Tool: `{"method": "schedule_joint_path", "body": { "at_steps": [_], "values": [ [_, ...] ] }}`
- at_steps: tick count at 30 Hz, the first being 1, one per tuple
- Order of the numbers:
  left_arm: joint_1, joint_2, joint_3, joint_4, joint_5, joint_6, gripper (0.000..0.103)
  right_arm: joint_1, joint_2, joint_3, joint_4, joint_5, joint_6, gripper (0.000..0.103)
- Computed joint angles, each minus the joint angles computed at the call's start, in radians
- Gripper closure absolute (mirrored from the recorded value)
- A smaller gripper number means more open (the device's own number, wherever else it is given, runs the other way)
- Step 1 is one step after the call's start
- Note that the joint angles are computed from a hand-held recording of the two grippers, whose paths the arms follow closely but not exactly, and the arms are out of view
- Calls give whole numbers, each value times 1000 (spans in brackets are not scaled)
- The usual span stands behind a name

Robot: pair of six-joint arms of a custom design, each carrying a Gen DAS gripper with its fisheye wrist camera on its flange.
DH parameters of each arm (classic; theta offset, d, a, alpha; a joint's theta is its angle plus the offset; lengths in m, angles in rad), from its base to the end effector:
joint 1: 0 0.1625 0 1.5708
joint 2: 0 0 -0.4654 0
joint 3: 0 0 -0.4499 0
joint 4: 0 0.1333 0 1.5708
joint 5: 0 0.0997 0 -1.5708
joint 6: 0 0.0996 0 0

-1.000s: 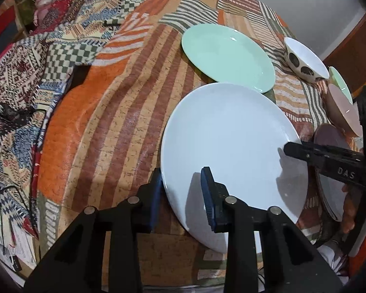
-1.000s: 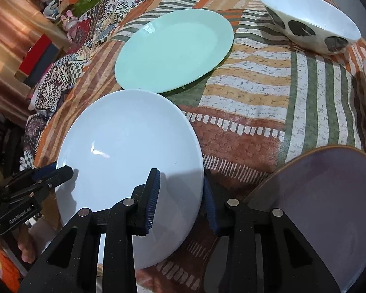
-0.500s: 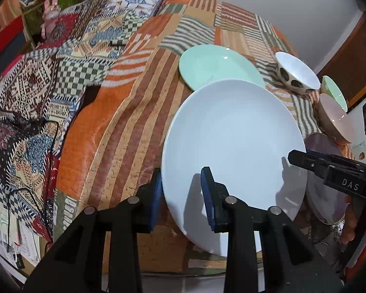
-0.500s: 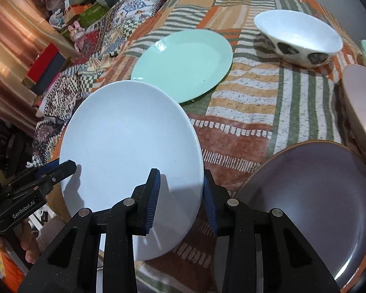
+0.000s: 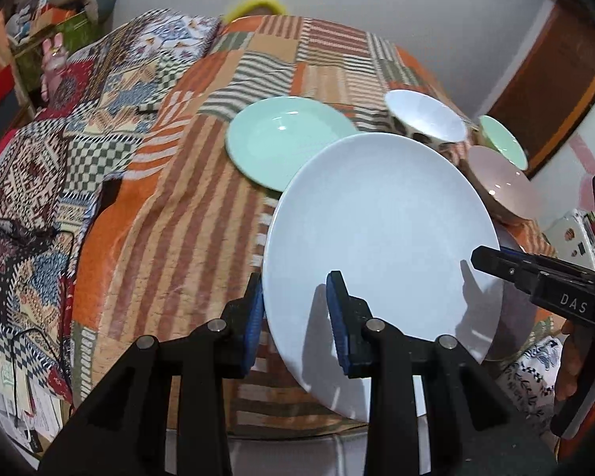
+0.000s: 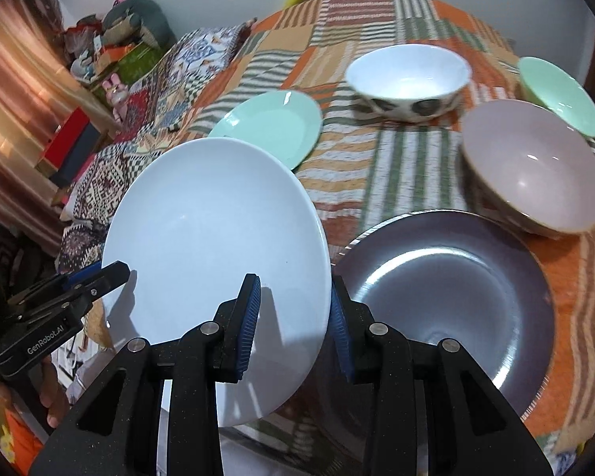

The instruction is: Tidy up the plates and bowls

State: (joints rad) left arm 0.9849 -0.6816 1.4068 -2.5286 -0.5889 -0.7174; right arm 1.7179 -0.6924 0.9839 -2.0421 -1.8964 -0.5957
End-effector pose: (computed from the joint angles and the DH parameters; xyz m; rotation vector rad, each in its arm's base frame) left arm -0.2666 -0.7926 0.1265 -0.2962 2.2988 -0.9649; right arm 0.2329 -0.8795 0.2553 0.9711 -2.6069 0.1428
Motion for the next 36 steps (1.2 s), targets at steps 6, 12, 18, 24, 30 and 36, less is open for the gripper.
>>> {"method": "schedule_joint_path", "body": {
  "at_steps": [6,12,18,24,30,36],
  "values": [
    [-12,44,-62,17,-21,45,72,-14,-33,23,-36,-2,11,71],
    [-16,101,-144,67,-37,82,72,-31,-57,36,-67,-18,24,71],
    [-11,159,-223,106,-81,119,72,-49,-73,36,-76,-30,43,71],
    [-3,210,-299,160,-123,140,72,-62,-86,40,-96,-54,55,71],
    [6,252,-364,199,-162,153,72,-74,-86,29,-103,-76,63,71],
    [14,288,-420,234,-188,156,72,-85,-83,10,-83,-85,78,71]
  ]
}}
